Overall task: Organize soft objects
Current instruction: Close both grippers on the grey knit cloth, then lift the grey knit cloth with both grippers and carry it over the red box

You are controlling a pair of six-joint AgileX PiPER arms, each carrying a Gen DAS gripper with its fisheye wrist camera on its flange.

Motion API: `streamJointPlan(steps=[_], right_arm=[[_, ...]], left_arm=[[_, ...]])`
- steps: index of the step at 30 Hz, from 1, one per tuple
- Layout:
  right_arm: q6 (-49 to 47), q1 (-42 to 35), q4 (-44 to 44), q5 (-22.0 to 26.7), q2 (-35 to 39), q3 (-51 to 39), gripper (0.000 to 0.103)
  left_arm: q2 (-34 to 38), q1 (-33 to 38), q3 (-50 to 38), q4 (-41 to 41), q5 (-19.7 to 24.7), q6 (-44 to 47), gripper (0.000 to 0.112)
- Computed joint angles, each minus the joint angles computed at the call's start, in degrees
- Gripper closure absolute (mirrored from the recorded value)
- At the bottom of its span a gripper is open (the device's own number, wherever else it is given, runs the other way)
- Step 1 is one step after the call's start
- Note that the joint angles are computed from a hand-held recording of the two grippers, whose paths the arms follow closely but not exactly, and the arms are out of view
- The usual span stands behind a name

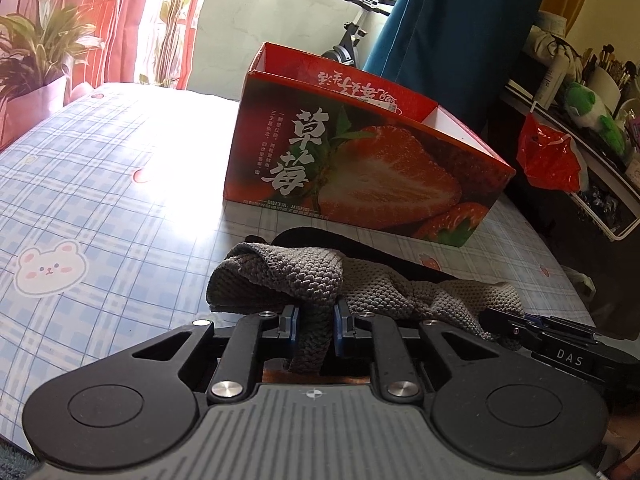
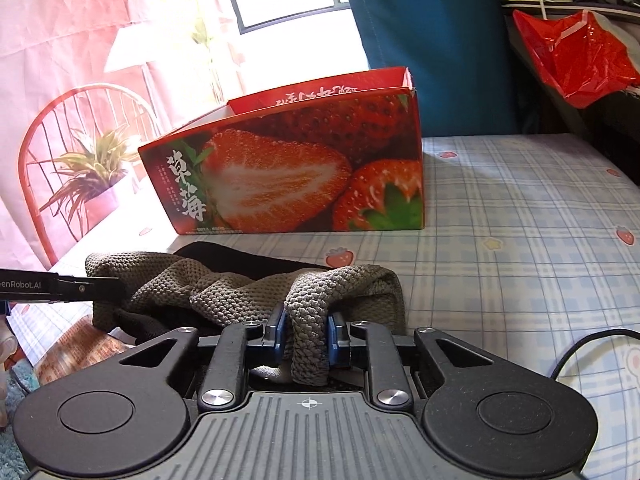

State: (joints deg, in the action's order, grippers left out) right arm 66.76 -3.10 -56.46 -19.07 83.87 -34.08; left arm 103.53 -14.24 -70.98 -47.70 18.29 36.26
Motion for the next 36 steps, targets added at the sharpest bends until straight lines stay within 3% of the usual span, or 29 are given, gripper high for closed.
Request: streamJointPlan(steps=[12, 17, 23, 29, 32, 36], right_arm=[[-6.0, -0.6, 5.9, -2.4, -1.8, 1.4, 0.086], [-5.0, -1.8, 4.4, -3.7, -3.0, 1.0, 0.087], [-2.5, -3.2, 0.4, -4.8, -4.4, -1.4, 0.087], [6.0, -6.9, -10.7, -6.9, -5.3, -8.5, 0.087], [13.4, -7.1, -19.1, -4.5, -4.3, -14.9, 0.088], [31.3, -8.0, -35.0, -4.1, 0.5, -25.9, 0.089]], left_arm=[[-1.2, 0.6, 1.5, -7.6, -1.1, 7.9, 0.098], [-2.1, 1.2, 0.5, -11.1, -0.6, 11.8, 0.099], [-2.4, 1.1, -3.6, -9.2, 0.2, 11.3, 0.099], [-1.3, 1.2, -12.0, -5.4, 3.0, 8.8, 0.099], [1.7, 0.4, -20.4, 1.6, 5.4, 2.1, 0.099], [10.4, -1.0, -38.3, 14.9, 11.5, -12.4, 0.099]])
